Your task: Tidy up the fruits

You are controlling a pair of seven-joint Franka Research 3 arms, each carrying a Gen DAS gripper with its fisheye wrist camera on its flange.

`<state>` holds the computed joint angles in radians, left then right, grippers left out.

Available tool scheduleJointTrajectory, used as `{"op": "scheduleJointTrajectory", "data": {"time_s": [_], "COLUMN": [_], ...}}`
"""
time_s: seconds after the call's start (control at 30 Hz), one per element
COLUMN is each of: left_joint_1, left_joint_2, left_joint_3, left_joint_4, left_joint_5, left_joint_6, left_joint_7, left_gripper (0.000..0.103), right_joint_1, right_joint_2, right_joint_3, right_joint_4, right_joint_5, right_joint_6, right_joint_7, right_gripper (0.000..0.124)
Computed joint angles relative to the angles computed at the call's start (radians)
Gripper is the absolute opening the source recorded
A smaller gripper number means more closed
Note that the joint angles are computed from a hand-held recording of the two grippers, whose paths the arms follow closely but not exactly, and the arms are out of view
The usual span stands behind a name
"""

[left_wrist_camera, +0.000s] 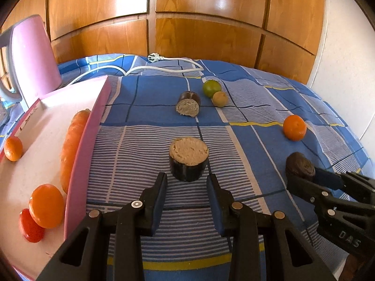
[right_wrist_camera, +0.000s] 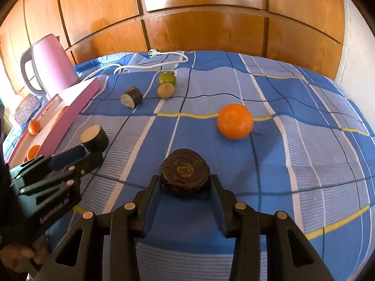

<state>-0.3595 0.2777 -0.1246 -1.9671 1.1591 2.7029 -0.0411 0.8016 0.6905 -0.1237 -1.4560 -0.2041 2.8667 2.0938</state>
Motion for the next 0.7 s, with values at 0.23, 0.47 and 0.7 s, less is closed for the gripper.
{"op": "scheduleJointTrajectory", "data": {"time_s": [0.23,0.47,0.7], "left_joint_1": [0.031,0.030,0.015], "left_joint_2": [-0.012,-0.003,0.048], "left_joint_3": [0.006,0.006,0.010], "left_joint_4": [-0.028,0.005,0.085], "left_joint_5": [-0.035,-0.140,-0.210], "left_joint_6": [0.106,0.089,0.012], "left_joint_7": [-0.013,0.089,0.197], "left_gripper": [0.037,0.039,0.039], "right_joint_1": [0.008,0.010,0.061], "right_joint_2": [0.004,0.043,0.073], "right_joint_3": [-0.006,-0.011,-0.094], "right_joint_4": [0.002,0.072,0.099], "right_joint_5": [0.002,0.000,-0.069], "right_joint_6": [0.010,-0.029,-0.024], "right_joint_7": [0.019,0.026,0.109], "right_gripper": [0.054,0.065,0.059]}}
